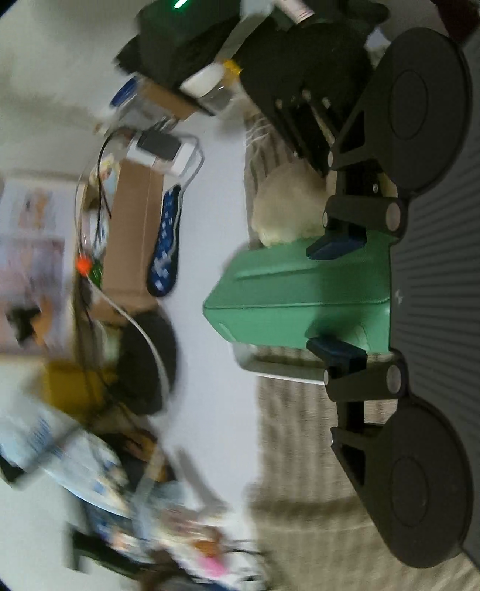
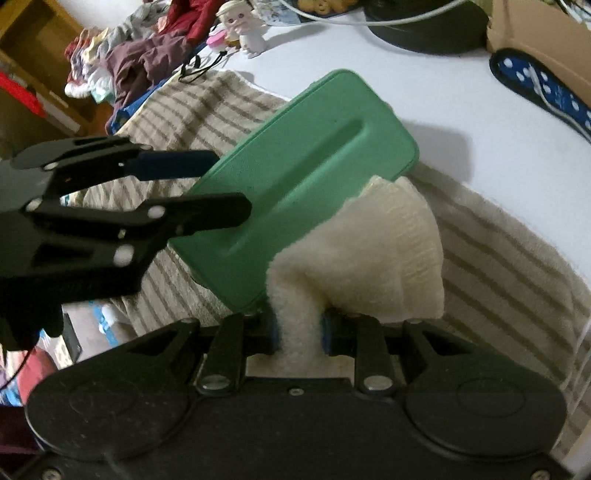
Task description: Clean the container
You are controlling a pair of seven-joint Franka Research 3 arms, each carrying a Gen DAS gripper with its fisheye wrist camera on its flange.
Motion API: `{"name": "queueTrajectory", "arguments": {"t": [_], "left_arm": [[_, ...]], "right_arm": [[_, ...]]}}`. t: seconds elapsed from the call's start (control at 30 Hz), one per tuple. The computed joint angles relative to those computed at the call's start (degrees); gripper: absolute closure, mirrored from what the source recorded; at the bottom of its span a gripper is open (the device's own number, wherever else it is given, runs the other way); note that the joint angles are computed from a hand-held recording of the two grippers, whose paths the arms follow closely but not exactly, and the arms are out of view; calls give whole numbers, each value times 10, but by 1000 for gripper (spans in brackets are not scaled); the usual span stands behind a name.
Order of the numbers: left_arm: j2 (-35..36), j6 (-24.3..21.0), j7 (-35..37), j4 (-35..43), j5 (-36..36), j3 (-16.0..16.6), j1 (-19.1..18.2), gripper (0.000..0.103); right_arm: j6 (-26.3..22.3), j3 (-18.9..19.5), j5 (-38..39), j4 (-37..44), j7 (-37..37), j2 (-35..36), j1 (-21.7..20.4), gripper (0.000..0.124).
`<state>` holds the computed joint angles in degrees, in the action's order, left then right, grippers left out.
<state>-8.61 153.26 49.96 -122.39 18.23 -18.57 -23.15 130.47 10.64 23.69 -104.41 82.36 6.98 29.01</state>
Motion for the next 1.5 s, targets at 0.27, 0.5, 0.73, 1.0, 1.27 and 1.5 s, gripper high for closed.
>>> {"name": "queueTrajectory", "arguments": {"t": [0.27,0.5,0.73,1.0,1.27,1.5], "left_arm": [[26,42,30,18,12,-10,-16,70],[3,75,-34,-14,4,-9,-2,66],[-19,70,8,-62,-117,49,-3,48],[-47,57,112,-100,-296,80,-14,46],[-76,92,193,-161,-493,126,-74,37],[-62,223,429,-170,-878,213,-209,36]], "right_arm": [[49,-7,99,-58,16,-37,-19,103],[117,-23,142,-129,31,-107,-34,103],[150,-31,146,-97,6,-101,-41,103],[142,-9,100,16,-60,-12,-26,103],[101,-6,-10,123,-50,85,0,103],[44,-6,-3,144,-39,97,-16,103]]}}
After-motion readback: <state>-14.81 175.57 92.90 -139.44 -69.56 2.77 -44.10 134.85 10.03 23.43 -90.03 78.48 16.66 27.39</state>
